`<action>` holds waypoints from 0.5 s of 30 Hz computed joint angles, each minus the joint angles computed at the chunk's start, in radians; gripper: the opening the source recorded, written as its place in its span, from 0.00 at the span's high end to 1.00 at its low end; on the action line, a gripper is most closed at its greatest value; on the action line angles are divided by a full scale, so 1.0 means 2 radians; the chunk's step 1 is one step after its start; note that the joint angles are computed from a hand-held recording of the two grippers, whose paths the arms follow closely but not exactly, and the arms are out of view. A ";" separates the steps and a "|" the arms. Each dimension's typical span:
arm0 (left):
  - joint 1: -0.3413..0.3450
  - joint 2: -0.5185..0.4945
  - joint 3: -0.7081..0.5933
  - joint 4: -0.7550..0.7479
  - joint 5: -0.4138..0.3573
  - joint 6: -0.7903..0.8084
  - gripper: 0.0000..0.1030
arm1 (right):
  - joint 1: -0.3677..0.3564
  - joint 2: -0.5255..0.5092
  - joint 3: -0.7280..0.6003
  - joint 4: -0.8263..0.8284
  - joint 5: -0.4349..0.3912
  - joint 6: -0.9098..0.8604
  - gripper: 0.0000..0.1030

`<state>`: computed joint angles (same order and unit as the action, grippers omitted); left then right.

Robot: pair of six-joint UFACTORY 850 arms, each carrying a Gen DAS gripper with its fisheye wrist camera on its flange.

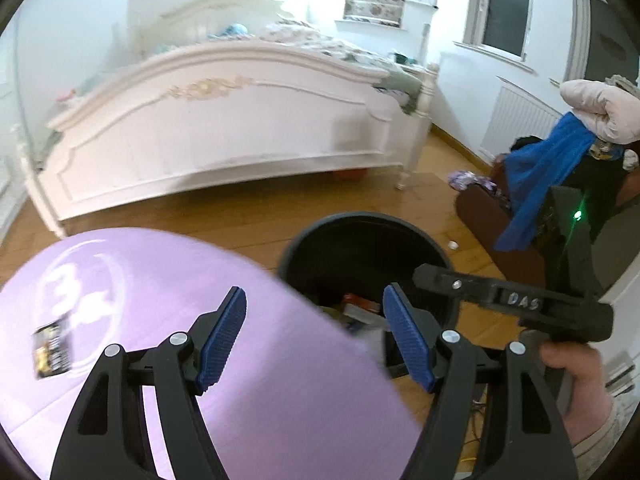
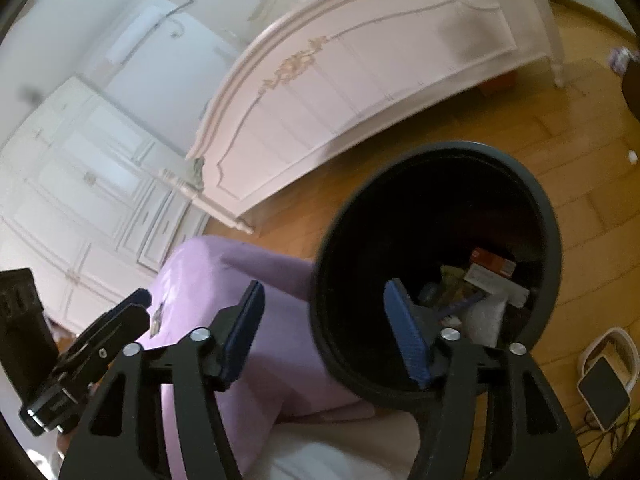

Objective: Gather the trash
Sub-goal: 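Move both tools back over the rug toward the remaining items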

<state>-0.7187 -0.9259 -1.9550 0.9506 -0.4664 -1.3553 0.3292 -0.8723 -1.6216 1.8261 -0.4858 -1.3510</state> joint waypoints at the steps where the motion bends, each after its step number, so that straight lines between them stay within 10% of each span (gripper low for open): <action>1: -0.002 0.016 0.026 0.031 -0.010 -0.034 0.31 | 0.005 0.002 -0.002 -0.003 0.001 0.000 0.37; 15: -0.004 0.141 0.236 0.190 -0.060 -0.242 0.31 | 0.073 0.004 -0.049 -0.103 0.032 0.050 0.31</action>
